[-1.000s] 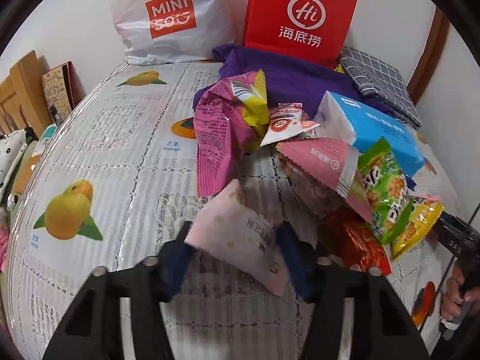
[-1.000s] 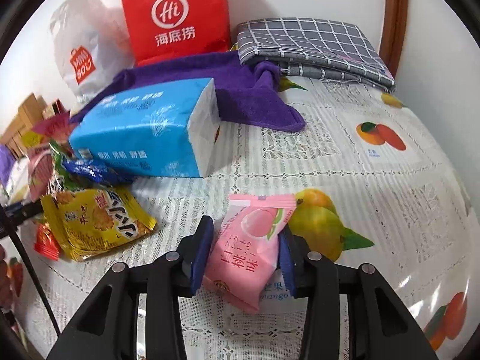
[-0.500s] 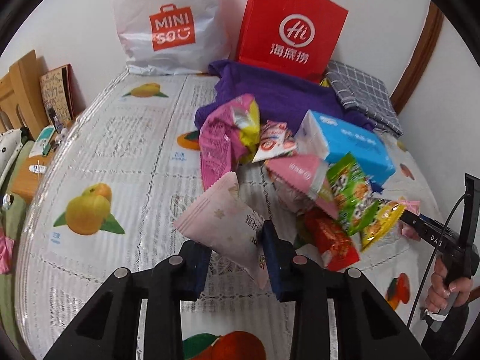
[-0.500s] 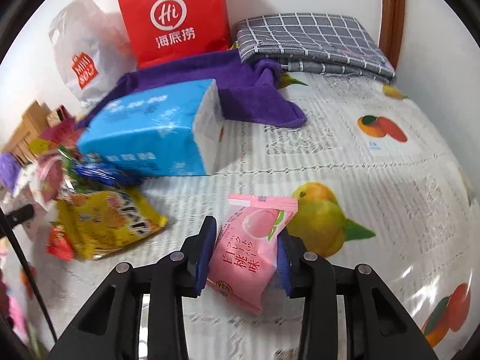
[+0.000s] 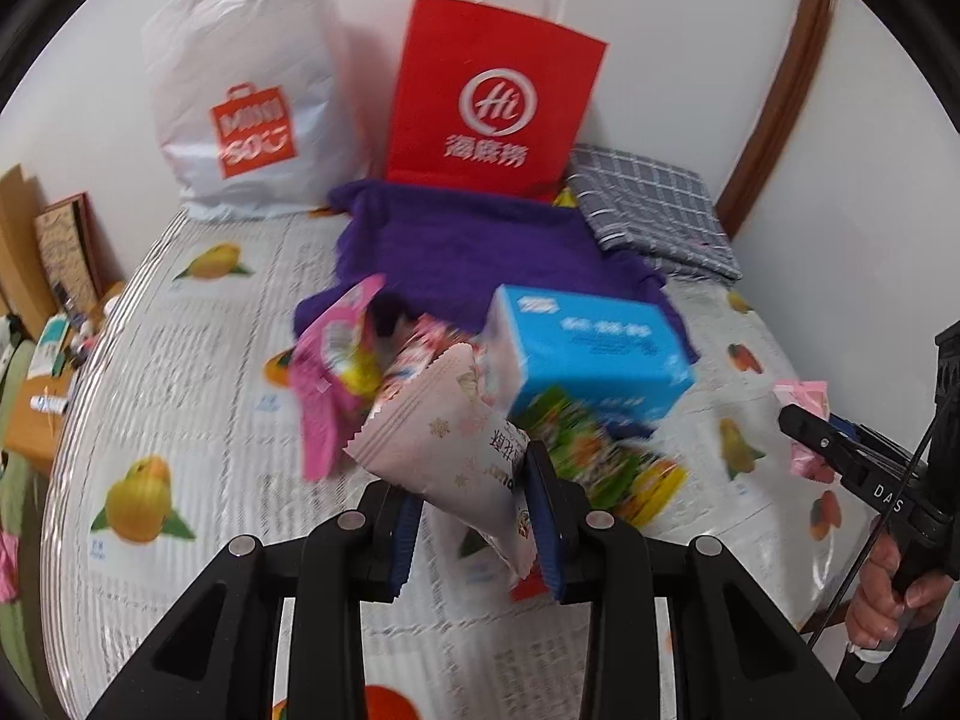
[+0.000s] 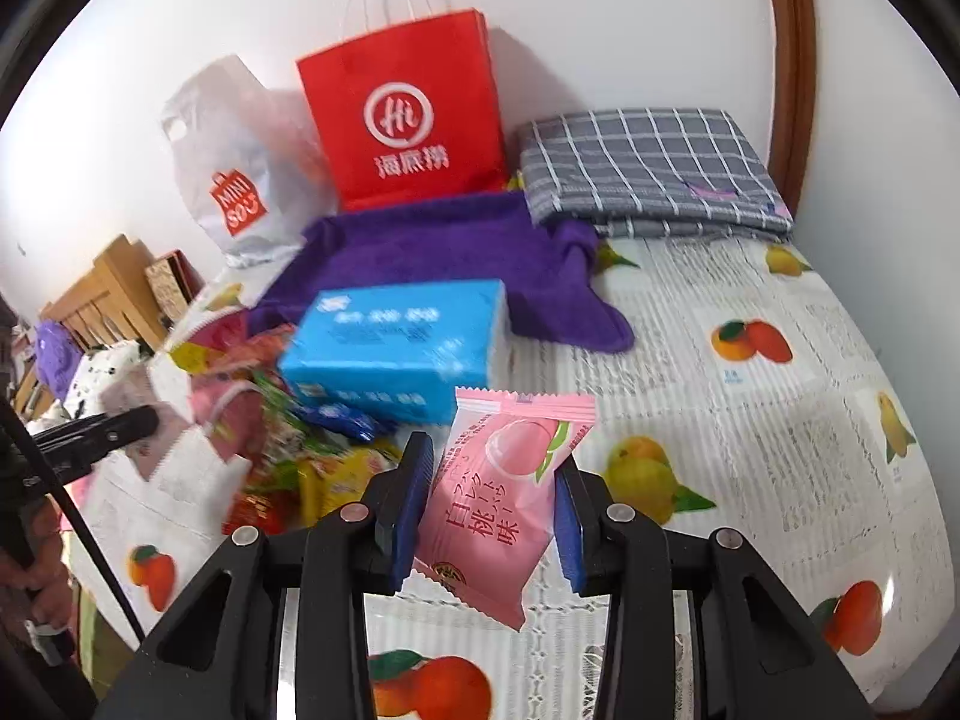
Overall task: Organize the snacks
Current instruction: 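Carry both held packets up over the purple towel by the red bag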
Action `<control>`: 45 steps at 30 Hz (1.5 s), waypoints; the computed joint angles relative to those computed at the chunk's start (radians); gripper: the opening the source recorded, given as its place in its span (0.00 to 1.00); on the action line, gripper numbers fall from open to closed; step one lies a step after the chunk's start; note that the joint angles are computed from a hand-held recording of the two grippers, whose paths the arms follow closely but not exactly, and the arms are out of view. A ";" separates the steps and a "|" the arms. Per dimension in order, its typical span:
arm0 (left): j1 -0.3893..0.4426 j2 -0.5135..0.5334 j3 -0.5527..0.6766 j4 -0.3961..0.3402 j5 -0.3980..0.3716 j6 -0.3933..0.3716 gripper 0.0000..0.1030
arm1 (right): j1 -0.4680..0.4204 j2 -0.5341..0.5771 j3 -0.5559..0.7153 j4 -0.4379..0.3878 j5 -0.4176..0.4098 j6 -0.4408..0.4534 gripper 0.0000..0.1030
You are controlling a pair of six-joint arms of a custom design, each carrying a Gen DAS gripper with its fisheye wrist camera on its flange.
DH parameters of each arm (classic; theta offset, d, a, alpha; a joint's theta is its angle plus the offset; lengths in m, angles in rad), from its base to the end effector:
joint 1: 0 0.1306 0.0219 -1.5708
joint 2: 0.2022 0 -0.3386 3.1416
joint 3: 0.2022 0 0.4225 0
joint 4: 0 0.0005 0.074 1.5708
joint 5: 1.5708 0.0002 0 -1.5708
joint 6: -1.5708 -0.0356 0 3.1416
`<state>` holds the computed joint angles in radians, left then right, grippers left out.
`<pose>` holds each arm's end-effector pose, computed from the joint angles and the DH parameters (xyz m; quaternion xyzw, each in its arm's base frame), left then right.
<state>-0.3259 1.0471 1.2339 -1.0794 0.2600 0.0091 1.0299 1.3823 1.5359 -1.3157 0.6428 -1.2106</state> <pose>0.3739 -0.1365 0.4458 0.1901 0.9166 -0.1755 0.3048 0.2683 0.4042 0.4397 0.1477 0.9195 0.0386 0.3623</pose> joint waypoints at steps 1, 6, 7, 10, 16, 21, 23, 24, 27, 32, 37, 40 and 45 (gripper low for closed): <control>-0.011 0.013 0.019 0.000 0.000 -0.001 0.30 | -0.003 0.000 0.007 0.010 0.000 0.011 0.37; -0.046 0.087 0.112 -0.005 -0.033 0.012 0.30 | -0.038 0.034 0.089 0.016 -0.007 0.072 0.37; -0.048 0.101 0.130 -0.001 -0.030 0.011 0.30 | -0.046 0.044 0.110 0.013 -0.008 0.082 0.37; -0.047 0.152 0.194 -0.005 -0.002 0.006 0.30 | -0.074 0.063 0.156 0.029 -0.017 0.119 0.37; -0.061 0.271 0.335 -0.014 -0.031 -0.028 0.30 | -0.132 0.126 0.257 0.035 -0.023 0.204 0.37; -0.052 0.365 0.442 -0.018 -0.022 -0.041 0.30 | -0.191 0.181 0.327 0.047 -0.044 0.283 0.37; -0.048 0.408 0.490 -0.021 -0.029 -0.042 0.30 | -0.213 0.201 0.351 0.053 -0.053 0.312 0.37; -0.047 0.432 0.518 -0.022 -0.036 -0.044 0.30 | -0.227 0.213 0.364 0.058 -0.060 0.327 0.37; -0.044 0.496 0.591 -0.027 -0.040 -0.046 0.30 | -0.266 0.245 0.398 0.072 -0.090 0.359 0.37; -0.042 0.612 0.710 -0.038 -0.049 -0.050 0.30 | -0.322 0.293 0.431 0.090 -0.124 0.408 0.37; -0.035 0.711 0.811 -0.063 -0.040 -0.036 0.30 | -0.383 0.333 0.439 0.105 -0.187 0.433 0.37; -0.031 0.755 0.859 -0.075 -0.041 -0.025 0.30 | -0.408 0.363 0.463 0.095 -0.194 0.460 0.37; -0.029 0.802 0.895 -0.081 -0.049 -0.027 0.30 | -0.428 0.382 0.470 0.131 -0.201 0.506 0.37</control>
<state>-0.3552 1.8494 2.1288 -1.1602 0.2108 -0.0181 0.6015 1.7647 2.0054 -1.1843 0.4417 -0.7041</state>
